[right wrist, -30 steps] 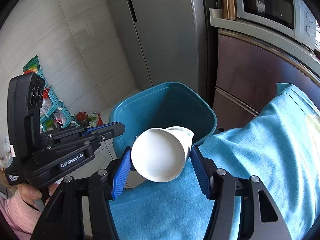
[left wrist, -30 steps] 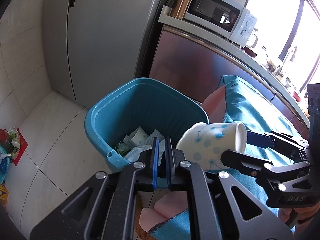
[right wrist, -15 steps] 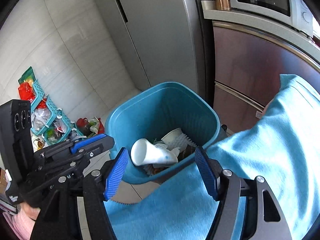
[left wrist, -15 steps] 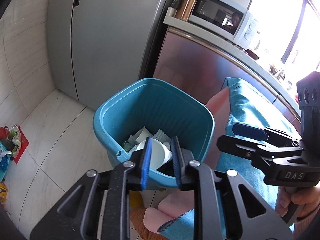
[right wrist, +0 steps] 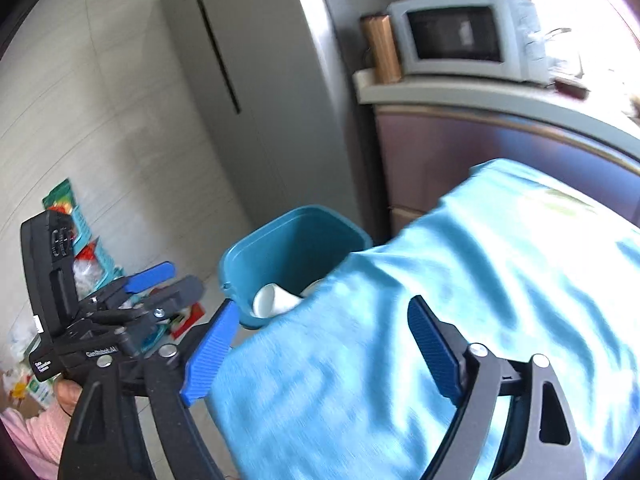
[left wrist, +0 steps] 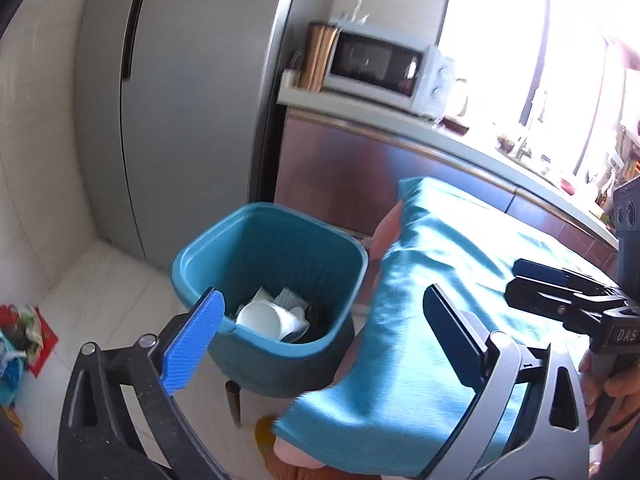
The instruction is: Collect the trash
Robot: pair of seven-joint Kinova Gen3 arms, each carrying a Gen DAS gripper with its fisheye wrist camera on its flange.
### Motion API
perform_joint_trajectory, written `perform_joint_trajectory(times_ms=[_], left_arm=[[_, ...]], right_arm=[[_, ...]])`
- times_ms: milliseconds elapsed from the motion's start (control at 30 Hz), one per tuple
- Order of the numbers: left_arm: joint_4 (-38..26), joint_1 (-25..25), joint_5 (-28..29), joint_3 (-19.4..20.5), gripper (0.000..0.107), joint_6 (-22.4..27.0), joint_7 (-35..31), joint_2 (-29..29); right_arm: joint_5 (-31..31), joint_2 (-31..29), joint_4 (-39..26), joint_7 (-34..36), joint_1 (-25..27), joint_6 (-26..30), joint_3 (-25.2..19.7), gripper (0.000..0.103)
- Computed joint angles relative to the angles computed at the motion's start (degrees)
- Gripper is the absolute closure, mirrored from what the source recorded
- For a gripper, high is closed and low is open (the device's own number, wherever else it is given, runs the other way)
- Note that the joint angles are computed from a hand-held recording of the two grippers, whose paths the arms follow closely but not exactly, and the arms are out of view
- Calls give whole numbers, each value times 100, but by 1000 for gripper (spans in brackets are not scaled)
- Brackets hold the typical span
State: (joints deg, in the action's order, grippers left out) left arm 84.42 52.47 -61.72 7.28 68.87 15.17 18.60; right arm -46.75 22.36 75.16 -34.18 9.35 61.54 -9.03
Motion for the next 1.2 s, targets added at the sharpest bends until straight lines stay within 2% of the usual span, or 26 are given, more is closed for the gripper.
perform_joint_trajectory(times_ms=[267,400,500,733,967,1200], left_arm=[[-901,571,-345,-120,10,369,-285,597],[-1622,904,-432,-349,10,568,-751,1068],[-1992,1107,-452,-533,10,500,-944,1296],[-2903,1587,-485,-1054,10,570,-1436,1866],[-3264,1858,-402,-1418,10,468,-1679,2128],[-3473,2007,-380,-1623,10,471,-1869,2295]], right_arm=[[-1094,-1023,1613,1187,610,-1000,365,7],[-1642,-1363,2183,1727,682,-1372,702,7],[-2060,-1533,2500,2173,742,-1576,928,7],[-2943,-1871,3071,3102,785,-1908,1363,7],[-3406,-2056,3402,3554,818,-2014,1676,7],[-3728,-2238,3676,3898,807,-2109,1845,7]])
